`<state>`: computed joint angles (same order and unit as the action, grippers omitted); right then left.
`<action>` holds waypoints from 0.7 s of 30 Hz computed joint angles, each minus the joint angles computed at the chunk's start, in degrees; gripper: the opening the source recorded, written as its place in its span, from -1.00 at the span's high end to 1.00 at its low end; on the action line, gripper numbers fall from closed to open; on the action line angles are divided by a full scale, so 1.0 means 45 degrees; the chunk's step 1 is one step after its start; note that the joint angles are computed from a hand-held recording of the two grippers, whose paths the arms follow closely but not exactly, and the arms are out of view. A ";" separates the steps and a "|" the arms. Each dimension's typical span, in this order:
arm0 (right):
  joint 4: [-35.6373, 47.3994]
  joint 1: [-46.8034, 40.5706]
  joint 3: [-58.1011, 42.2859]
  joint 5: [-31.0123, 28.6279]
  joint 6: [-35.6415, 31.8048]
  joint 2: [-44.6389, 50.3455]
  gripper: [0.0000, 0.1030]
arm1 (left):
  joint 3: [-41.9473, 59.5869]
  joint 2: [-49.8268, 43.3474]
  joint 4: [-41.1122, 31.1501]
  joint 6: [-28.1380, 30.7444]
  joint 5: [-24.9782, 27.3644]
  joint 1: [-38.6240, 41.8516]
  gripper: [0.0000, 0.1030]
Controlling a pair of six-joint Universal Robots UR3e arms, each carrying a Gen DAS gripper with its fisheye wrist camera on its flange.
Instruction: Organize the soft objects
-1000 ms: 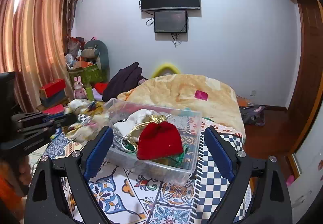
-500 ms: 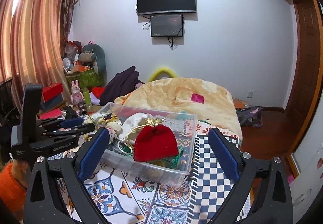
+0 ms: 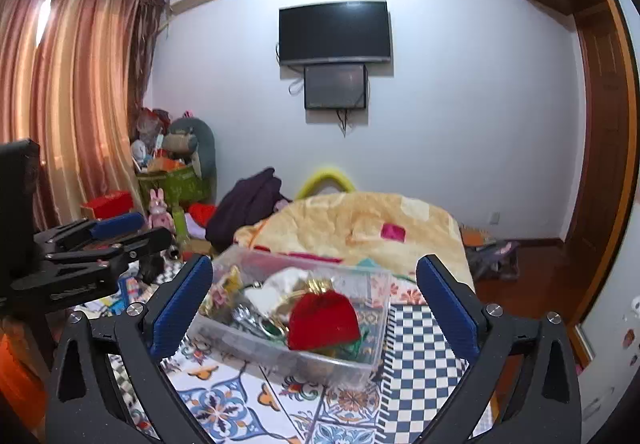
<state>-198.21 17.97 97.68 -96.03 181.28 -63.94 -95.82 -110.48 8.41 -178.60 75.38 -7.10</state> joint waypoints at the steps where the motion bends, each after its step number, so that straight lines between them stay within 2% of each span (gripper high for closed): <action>1: -0.0108 0.0071 0.0037 -0.0059 -0.0021 -0.0086 -1.00 | -0.0204 0.0301 0.0248 -0.0042 -0.0077 -0.0020 -0.34; 8: -0.0723 0.0346 0.0086 -0.0243 -0.0049 -0.0491 -1.00 | -0.1019 0.1553 0.1035 -0.0210 0.0069 -0.0197 -0.57; 10: -0.0846 0.0448 0.0056 -0.0352 -0.0082 -0.0509 -1.00 | -0.1244 0.1754 0.1294 -0.0288 0.0109 -0.0201 -0.72; 14: -0.1035 0.0480 0.0115 -0.0309 -0.0039 -0.0615 -1.00 | -0.1456 0.1880 0.1659 -0.0241 0.0342 -0.0331 -0.79; 16: -0.1112 0.0480 0.0141 -0.0293 -0.0019 -0.0621 -1.00 | -0.1528 0.1883 0.1766 -0.0291 0.0422 -0.0379 -0.95; 21: -0.1262 0.0546 0.0142 -0.0323 -0.0032 -0.0456 -1.00 | -0.1797 0.1917 0.2147 -0.0297 0.0575 -0.0432 -0.99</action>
<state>-203.89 20.42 98.32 -97.48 181.14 -65.99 -103.91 -101.85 18.07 -179.93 77.97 -9.05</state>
